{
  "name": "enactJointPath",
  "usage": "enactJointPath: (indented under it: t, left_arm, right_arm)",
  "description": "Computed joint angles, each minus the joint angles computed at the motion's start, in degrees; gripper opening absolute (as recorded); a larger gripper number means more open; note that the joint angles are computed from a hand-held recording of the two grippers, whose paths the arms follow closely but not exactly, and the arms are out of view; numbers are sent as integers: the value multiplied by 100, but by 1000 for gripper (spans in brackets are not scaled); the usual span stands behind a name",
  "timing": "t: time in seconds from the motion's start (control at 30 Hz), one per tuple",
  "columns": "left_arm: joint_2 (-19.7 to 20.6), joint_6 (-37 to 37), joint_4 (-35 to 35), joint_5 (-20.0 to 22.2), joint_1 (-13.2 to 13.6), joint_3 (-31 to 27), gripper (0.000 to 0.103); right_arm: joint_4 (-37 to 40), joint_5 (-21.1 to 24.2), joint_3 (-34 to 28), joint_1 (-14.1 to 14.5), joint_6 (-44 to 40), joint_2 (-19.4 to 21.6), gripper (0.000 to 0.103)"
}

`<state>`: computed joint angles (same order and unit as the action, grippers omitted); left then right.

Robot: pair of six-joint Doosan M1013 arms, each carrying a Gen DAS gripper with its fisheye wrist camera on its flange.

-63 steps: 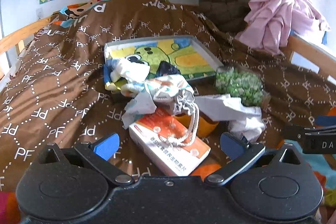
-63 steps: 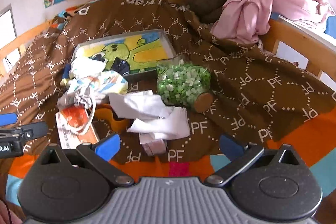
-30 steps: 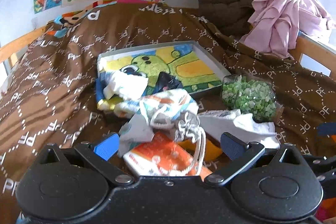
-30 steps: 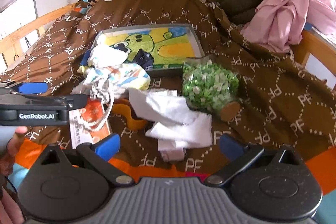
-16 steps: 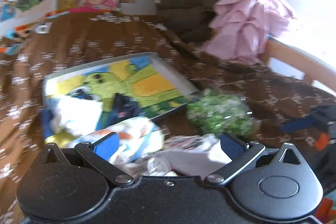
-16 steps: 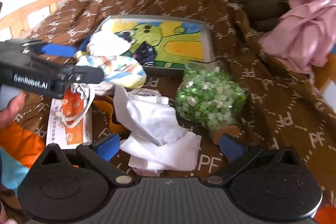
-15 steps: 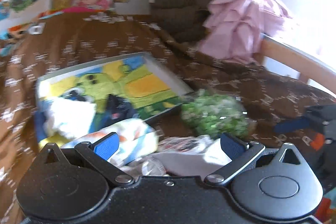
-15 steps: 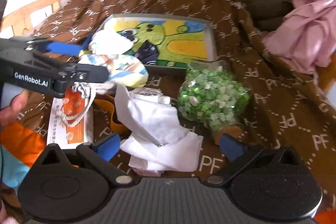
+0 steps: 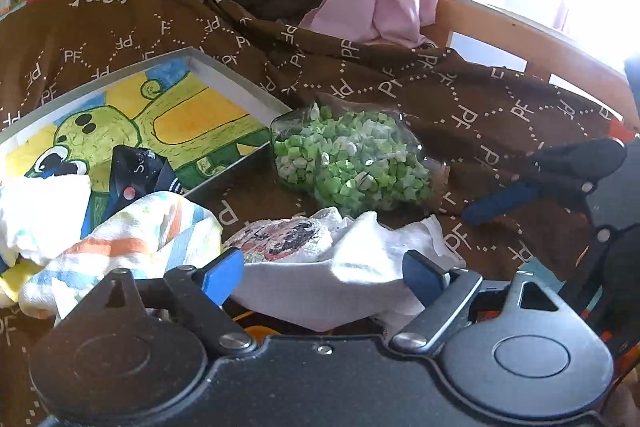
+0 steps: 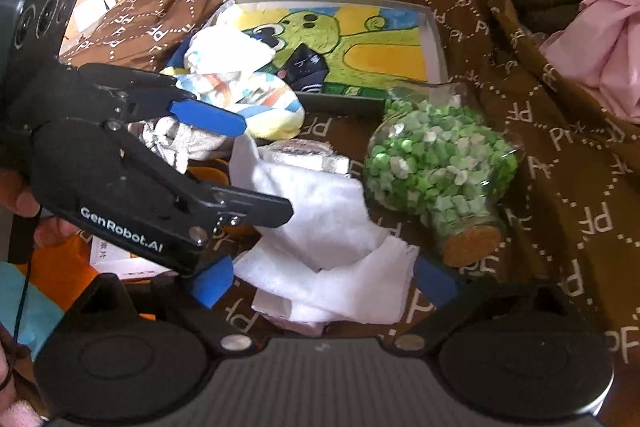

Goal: Organize soft objects
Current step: 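Grasp the white printed cloth with the left tool while the right tool grasps a white cloth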

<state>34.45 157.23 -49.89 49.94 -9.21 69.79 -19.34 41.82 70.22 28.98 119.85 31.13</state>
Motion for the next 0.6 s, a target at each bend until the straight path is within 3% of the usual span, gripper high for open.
enactJointPath:
  t: [0.13,0.37,0.6]
  left_arm:
    - [46,-404,250,26,4,-105,71]
    - [81,-1125,586,261,-17,-218,57]
    - [116,-1265,512,334,-3,-216,35]
  right_arm:
    - [98,67,-32,-19,-13,33,91]
    - [361,163,-83,-57,-87,85,82]
    - [595,149,-86,-74,-192,92,69]
